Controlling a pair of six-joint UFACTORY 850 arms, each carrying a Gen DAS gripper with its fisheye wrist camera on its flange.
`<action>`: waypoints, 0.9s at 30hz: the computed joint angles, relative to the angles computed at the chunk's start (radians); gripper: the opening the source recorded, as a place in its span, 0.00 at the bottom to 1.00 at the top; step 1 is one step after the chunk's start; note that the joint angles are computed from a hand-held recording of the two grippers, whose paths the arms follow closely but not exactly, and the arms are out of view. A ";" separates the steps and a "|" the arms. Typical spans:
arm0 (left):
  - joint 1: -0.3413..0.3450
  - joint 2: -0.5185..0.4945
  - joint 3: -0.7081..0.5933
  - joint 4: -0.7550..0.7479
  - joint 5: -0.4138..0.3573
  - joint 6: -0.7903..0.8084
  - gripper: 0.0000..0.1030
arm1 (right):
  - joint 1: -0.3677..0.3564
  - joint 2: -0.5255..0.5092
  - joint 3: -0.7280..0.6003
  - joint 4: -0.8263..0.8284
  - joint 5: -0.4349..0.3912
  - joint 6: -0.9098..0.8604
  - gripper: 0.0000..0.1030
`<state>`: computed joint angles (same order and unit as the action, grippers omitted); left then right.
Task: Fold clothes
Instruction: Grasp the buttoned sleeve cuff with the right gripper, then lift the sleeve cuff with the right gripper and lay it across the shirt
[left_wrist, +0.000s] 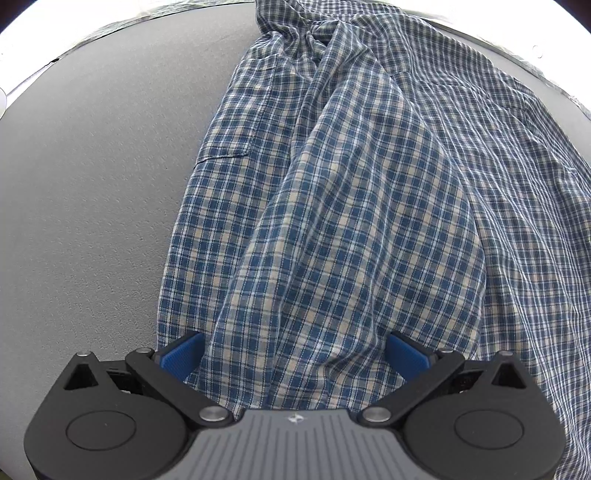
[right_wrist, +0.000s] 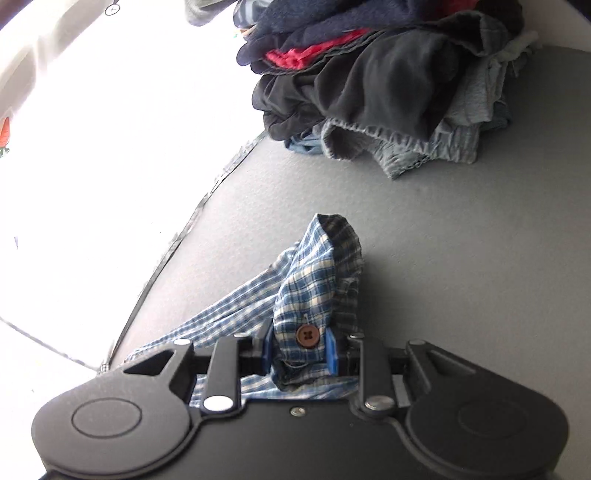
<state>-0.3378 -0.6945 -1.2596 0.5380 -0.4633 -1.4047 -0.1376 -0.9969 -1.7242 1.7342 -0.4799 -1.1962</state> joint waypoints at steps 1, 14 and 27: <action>-0.003 0.003 0.004 0.009 0.001 -0.011 1.00 | 0.009 -0.001 0.003 -0.025 -0.060 0.029 0.27; -0.045 0.028 0.074 0.147 0.023 -0.204 1.00 | 0.103 -0.153 -0.069 -0.277 -0.660 0.575 0.28; -0.112 0.019 -0.007 0.358 -0.183 -0.312 1.00 | 0.031 -0.146 -0.027 -0.111 -0.659 0.630 0.52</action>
